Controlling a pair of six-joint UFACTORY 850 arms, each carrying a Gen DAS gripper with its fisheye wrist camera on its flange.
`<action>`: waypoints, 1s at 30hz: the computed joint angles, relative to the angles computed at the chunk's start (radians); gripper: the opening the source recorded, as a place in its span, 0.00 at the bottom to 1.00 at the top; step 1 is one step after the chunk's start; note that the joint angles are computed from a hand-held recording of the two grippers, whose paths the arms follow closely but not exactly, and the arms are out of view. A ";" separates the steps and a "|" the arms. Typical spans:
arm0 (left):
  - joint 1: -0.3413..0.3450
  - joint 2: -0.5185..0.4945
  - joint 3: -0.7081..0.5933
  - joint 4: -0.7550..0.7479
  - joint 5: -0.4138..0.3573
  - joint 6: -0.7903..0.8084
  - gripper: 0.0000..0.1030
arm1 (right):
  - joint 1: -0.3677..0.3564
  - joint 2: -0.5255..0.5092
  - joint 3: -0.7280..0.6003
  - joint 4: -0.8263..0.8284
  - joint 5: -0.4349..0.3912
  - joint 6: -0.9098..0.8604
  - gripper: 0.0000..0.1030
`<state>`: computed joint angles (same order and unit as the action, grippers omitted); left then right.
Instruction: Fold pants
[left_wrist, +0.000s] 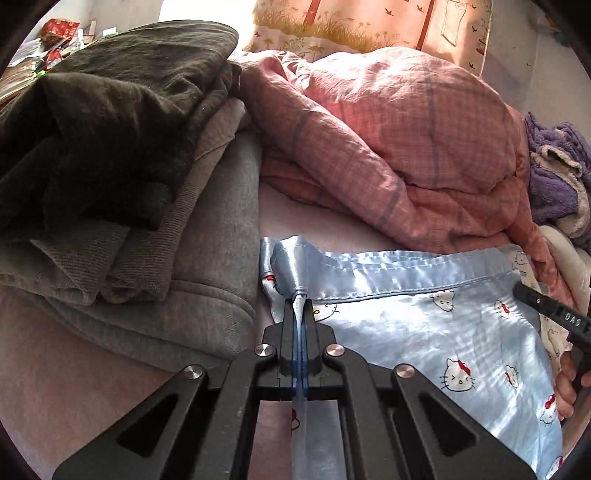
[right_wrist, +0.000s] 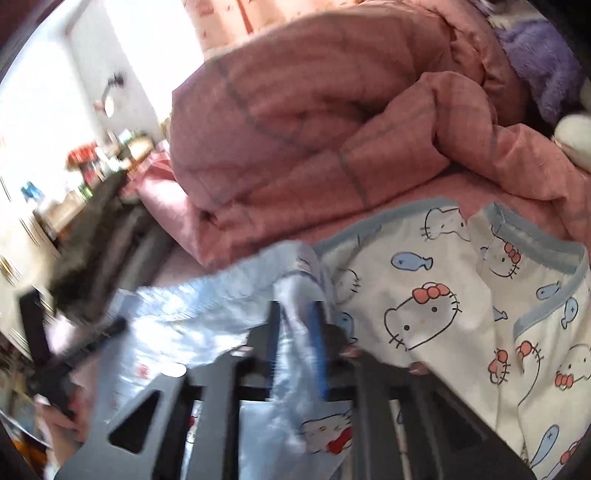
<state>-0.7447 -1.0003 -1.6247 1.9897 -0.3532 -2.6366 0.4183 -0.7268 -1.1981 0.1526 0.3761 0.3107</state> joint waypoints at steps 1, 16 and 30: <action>0.000 -0.005 -0.008 -0.031 0.000 0.030 0.01 | 0.006 -0.015 -0.021 0.096 -0.022 -0.103 0.04; -0.144 0.082 0.151 -0.086 -0.507 0.145 0.95 | 0.079 0.123 0.240 0.329 0.431 -0.231 0.04; -0.323 0.304 0.519 0.049 -0.794 -0.088 0.96 | 0.175 0.319 0.549 0.410 0.613 -0.174 0.04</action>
